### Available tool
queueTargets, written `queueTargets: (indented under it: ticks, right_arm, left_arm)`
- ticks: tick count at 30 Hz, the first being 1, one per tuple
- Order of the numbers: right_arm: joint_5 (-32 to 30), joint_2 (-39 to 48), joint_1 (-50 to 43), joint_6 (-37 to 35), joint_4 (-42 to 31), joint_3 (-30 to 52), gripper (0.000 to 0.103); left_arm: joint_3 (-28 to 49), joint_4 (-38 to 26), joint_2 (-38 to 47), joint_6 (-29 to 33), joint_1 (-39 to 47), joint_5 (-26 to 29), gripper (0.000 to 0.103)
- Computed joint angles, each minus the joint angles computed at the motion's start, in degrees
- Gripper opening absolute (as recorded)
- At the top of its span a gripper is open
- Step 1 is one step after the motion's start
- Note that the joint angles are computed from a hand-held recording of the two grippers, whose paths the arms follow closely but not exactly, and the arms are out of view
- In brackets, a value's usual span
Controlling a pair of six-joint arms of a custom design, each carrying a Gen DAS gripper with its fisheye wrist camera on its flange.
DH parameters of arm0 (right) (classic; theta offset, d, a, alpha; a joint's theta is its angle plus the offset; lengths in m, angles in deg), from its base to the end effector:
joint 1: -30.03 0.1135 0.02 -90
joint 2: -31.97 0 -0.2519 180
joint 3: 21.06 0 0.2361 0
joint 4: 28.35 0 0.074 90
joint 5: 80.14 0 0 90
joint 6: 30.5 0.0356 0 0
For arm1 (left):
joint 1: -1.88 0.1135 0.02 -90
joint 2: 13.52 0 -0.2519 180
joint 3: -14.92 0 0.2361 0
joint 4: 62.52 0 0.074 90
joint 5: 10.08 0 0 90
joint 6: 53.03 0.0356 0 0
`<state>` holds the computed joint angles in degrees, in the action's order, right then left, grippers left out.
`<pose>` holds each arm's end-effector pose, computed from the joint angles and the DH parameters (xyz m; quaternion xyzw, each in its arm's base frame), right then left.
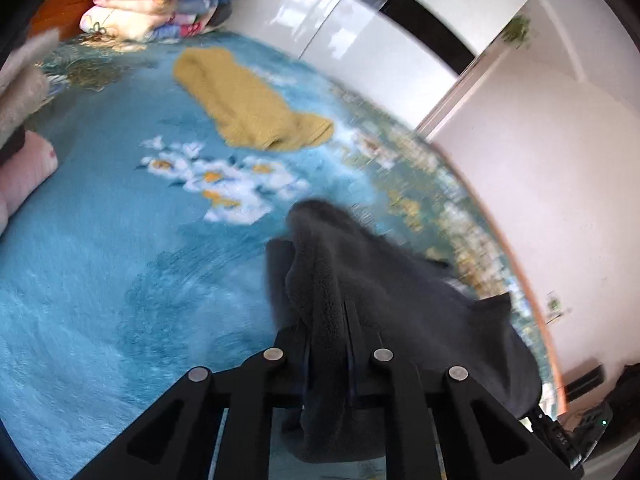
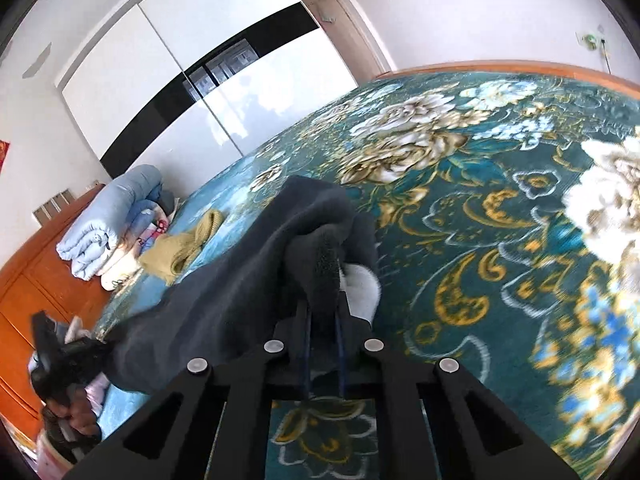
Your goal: Fold clothes
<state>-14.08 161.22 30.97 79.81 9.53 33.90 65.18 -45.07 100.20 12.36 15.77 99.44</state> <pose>0.3288 0.0198 0.0181 0.0547 0.8765 0.2633 0.3993 0.2956 0.0608 0.0555 -0.2413 0.8836 -0.1910 0.3528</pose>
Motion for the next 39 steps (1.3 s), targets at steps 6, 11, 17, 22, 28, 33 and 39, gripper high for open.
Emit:
queueTargets:
  ticks: [6, 11, 17, 22, 28, 33, 39]
  right_arm:
    - [-5.2, 6.3, -3.0, 3.3, -5.7, 7.2, 0.01]
    - [-4.4, 3.7, -2.6, 0.9, -5.7, 4.9, 0.014]
    - [-7.9, 0.0, -6.6, 3.3, -2.8, 1.0, 0.041]
    - [-28.1, 5.4, -12.5, 8.9, -1.8, 1.5, 0.06]
    - [-34.8, 13.2, -7.9, 19.0, 5.2, 3.8, 0.069]
    - [-25.7, 16.5, -3.5, 31.7, 17.6, 3.9, 0.087]
    - [-17.9, 16.8, 0.5, 35.4, 16.5, 7.7, 0.09]
  left_arm:
    - [2.1, 3.0, 8.9, -4.2, 3.3, 6.2, 0.015]
    - [1.6, -0.8, 4.5, -2.9, 5.6, 10.1, 0.028]
    - [-2.8, -3.8, -0.6, 0.2, 10.4, 18.5, 0.064]
    - [-2.3, -8.2, 3.1, 2.6, 11.7, 30.3, 0.078]
    - [-0.8, -0.8, 10.0, -5.4, 6.5, 29.0, 0.089]
    - [-2.8, 4.9, 11.1, -11.9, 6.3, 29.5, 0.095]
    - [-5.7, 7.1, 10.9, -14.4, 5.7, 31.9, 0.095]
